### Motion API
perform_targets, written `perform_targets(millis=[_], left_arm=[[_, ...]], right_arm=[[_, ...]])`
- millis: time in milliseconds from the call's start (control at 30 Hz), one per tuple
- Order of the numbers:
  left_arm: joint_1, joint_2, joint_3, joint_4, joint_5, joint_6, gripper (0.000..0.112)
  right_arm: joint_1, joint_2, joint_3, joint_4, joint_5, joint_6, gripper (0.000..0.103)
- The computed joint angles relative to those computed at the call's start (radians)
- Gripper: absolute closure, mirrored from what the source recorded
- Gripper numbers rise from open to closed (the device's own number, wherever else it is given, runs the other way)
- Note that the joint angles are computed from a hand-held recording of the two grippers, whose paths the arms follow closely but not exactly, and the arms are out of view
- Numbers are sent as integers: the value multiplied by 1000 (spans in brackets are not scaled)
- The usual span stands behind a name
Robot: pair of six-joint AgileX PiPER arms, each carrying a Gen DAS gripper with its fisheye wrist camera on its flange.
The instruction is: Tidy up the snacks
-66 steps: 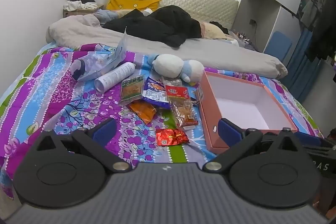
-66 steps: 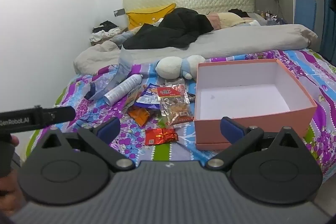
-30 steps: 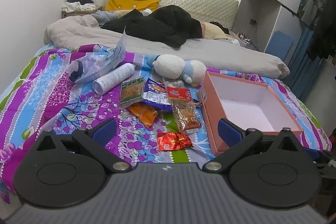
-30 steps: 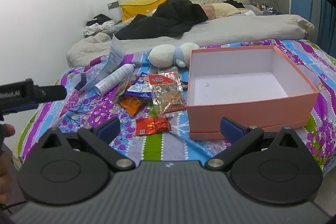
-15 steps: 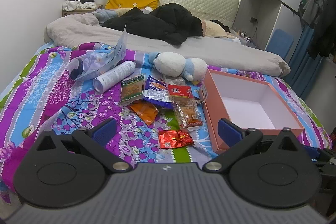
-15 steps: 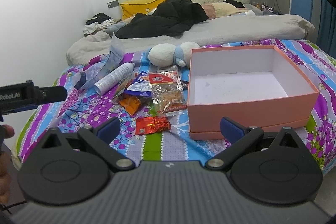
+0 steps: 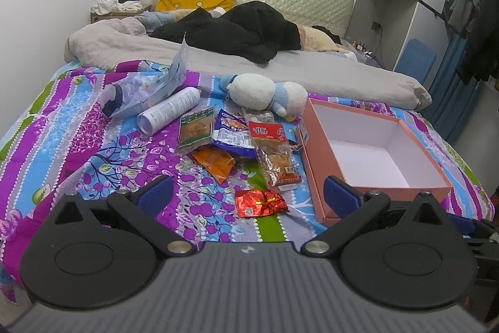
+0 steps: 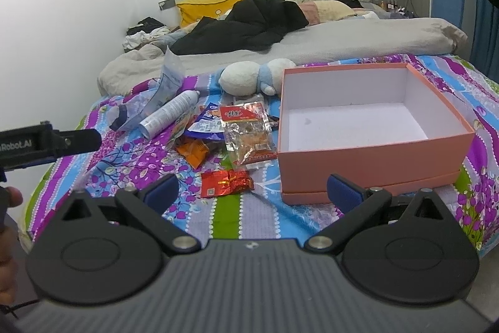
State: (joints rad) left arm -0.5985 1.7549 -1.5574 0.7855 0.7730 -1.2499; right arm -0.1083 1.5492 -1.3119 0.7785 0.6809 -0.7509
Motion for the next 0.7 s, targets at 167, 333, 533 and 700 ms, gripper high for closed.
perform_targets(millis=[167, 333, 533, 700], left_arm=[[1, 4, -4, -4, 2, 5, 9], [6, 11, -7, -12, 1, 9, 9], [10, 14, -2, -23, -7, 18, 9], [21, 23, -3, -40, -15, 30, 9]], right_arm=[[1, 2, -1, -6, 1, 1, 0], [-2, 6, -2, 0, 7, -3, 0], [-2, 6, 0, -8, 5, 7, 0], [-1, 14, -2, -10, 4, 8, 0]])
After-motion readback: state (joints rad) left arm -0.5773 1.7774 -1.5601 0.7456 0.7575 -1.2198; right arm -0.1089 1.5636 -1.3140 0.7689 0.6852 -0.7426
